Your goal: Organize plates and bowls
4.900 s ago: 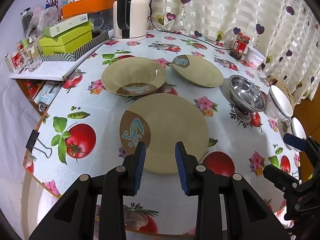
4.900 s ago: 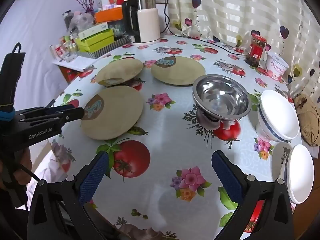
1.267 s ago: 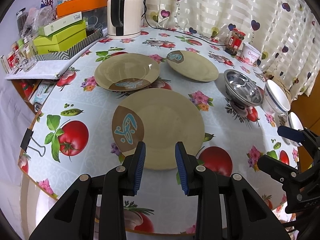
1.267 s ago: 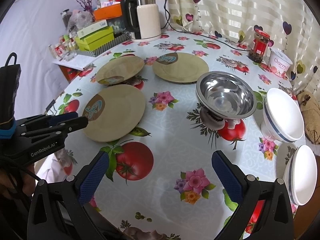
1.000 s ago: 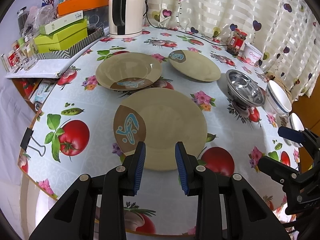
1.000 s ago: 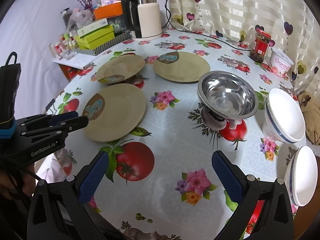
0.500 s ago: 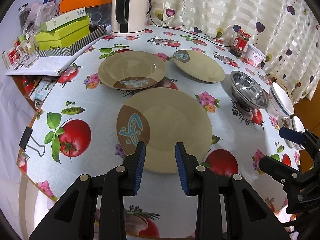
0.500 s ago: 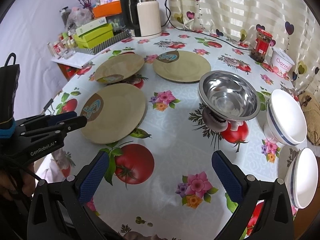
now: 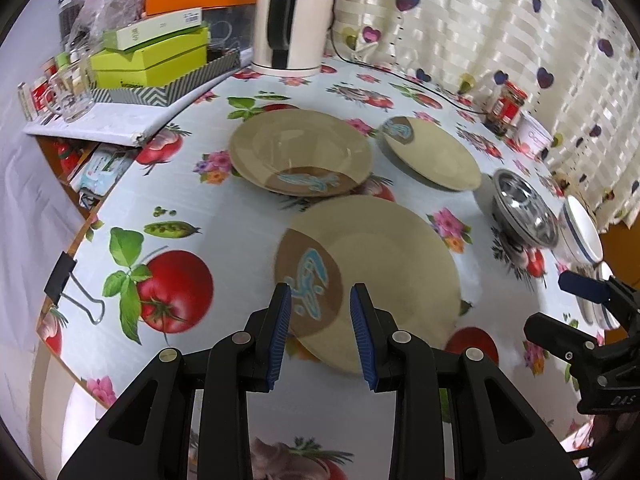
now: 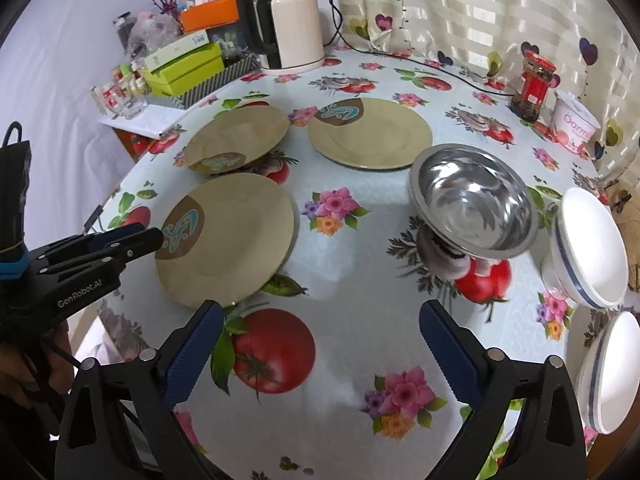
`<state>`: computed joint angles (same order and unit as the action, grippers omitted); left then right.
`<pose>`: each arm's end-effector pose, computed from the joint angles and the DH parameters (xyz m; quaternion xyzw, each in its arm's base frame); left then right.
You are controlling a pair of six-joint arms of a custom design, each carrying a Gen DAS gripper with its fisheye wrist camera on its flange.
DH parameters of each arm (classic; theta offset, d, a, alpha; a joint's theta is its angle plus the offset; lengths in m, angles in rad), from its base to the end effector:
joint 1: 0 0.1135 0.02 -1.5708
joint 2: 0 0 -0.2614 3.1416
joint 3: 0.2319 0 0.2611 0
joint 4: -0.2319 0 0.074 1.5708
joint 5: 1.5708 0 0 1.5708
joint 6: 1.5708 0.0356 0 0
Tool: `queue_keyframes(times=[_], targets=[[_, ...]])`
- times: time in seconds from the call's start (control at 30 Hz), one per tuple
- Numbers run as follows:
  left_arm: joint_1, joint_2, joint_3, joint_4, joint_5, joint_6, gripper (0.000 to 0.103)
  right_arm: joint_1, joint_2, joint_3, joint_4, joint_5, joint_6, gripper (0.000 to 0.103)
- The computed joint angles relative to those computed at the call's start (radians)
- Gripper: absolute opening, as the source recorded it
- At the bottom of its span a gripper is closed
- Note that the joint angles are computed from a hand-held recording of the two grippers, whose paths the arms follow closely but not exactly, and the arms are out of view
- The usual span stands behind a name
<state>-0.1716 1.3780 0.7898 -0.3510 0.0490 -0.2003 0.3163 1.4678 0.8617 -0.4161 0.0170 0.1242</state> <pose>0.2749 -0.0494 0.1906 -0.0060 0.9503 -0.0803 0.3008 0.2789 0.0907 0.1846 -0.0900 0.9584 0.0512 0.2661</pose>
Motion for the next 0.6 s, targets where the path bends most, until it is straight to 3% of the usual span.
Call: queue_keyframes(times=[0.27, 0.37, 0.6], targets=[[0.084, 0.042, 0.024, 0.046, 0.040, 0.030, 0.032, 0.024, 0.115, 0.111, -0.002, 0.000, -0.027, 0.088], [0.116, 0.073, 0.046, 0.059, 0.059, 0.040, 0.032, 0.025, 0.168, 0.168, -0.012, -0.013, -0.040, 0.076], [0.165, 0.149, 0.105, 0.083, 0.086, 0.079, 0.032, 0.037, 0.285, 0.301, -0.027, -0.029, -0.076, 0.066]])
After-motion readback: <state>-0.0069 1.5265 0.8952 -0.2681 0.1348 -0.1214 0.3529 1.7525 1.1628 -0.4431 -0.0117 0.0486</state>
